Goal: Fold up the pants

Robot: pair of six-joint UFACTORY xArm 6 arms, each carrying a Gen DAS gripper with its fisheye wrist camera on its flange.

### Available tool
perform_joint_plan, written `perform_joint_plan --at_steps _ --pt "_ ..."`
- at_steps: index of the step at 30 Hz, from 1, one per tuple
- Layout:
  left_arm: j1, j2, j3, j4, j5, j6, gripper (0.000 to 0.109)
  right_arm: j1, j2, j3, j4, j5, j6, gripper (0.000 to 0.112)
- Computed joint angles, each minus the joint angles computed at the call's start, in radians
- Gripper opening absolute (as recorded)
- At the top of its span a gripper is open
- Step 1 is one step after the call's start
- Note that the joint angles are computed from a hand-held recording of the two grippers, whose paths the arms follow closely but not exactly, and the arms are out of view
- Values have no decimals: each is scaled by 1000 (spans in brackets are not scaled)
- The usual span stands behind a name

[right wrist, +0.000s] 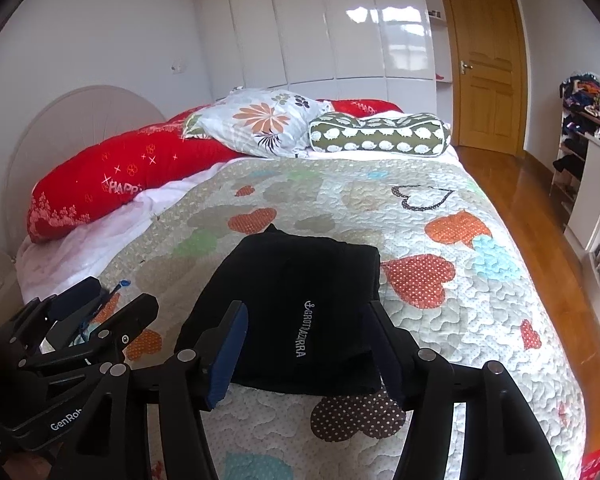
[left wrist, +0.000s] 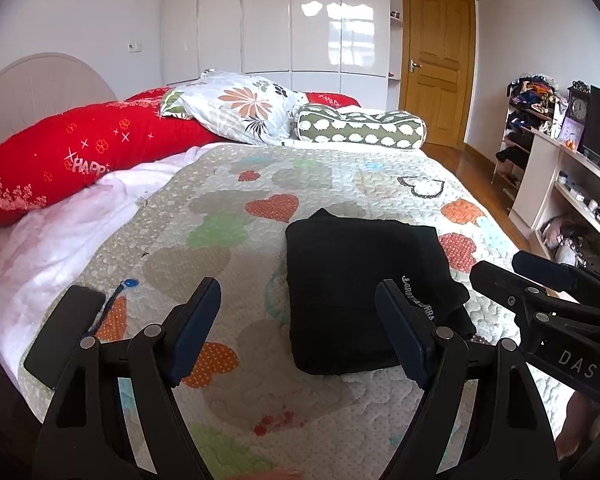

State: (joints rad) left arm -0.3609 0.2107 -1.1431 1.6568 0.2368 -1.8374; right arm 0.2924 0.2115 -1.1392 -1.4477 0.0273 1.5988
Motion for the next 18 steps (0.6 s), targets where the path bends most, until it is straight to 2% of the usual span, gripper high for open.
perform_joint_plan --at_steps 11,18 --pt "-11 -13 14 -15 8 4 81 0 -13 20 -3 -5 9 59" --pt "-15 -17 18 -18 14 7 81 7 -11 23 50 0 -51 59"
